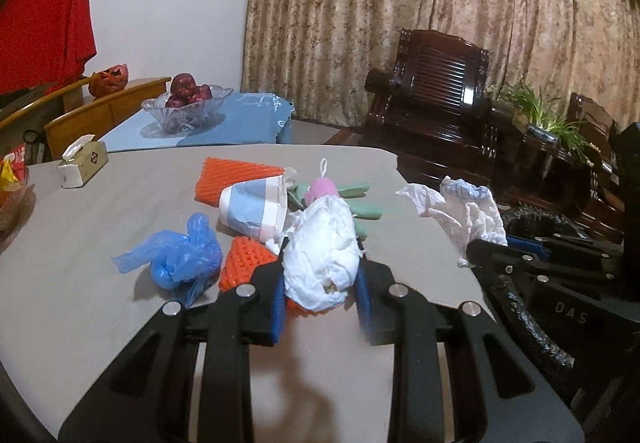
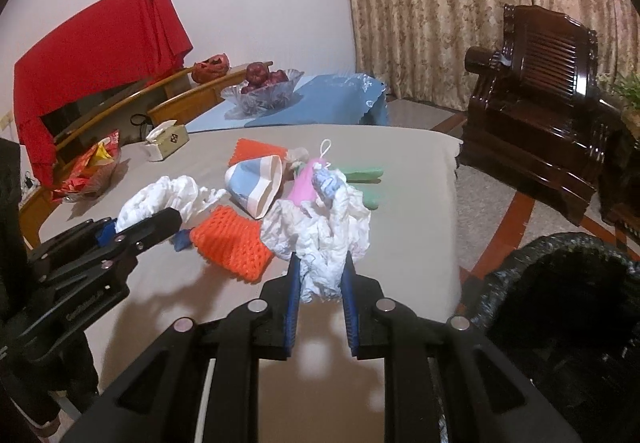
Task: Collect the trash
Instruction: 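Grasp the white tissue ball with the left gripper while the right carries tissues toward the bin, then open both grippers over the bin to drop the white tissues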
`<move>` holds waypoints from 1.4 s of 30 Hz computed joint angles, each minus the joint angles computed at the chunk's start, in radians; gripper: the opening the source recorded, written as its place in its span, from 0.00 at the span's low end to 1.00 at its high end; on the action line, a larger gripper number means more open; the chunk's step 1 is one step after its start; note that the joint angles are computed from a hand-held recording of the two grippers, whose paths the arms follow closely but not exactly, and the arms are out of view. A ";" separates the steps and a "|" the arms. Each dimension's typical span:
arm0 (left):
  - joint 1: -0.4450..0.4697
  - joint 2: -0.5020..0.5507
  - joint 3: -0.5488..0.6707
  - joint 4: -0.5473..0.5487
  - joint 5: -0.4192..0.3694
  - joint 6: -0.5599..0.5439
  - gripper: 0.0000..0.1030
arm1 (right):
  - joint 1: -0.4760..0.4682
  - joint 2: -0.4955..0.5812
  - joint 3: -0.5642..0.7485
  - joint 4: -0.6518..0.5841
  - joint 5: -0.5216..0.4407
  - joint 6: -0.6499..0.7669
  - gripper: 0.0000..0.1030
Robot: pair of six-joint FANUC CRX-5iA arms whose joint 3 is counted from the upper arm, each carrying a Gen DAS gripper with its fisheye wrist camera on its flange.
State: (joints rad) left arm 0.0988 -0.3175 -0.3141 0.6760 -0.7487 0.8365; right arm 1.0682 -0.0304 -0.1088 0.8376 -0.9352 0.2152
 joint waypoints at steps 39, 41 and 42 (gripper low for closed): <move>-0.476 0.133 0.066 0.026 0.034 -0.021 0.26 | 0.281 -0.395 -0.341 0.087 -0.644 -0.429 0.18; -0.492 0.150 0.074 0.011 0.035 -0.010 0.26 | 0.291 -0.410 -0.354 0.081 -0.658 -0.444 0.18; -0.501 0.161 0.080 0.002 0.033 -0.003 0.26 | 0.292 -0.417 -0.360 0.074 -0.664 -0.449 0.18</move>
State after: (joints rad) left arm -0.4019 -0.1567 -0.2344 0.6781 -0.7156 0.8339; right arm 1.3605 -0.4476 -0.4687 0.9115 -1.5992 -0.2339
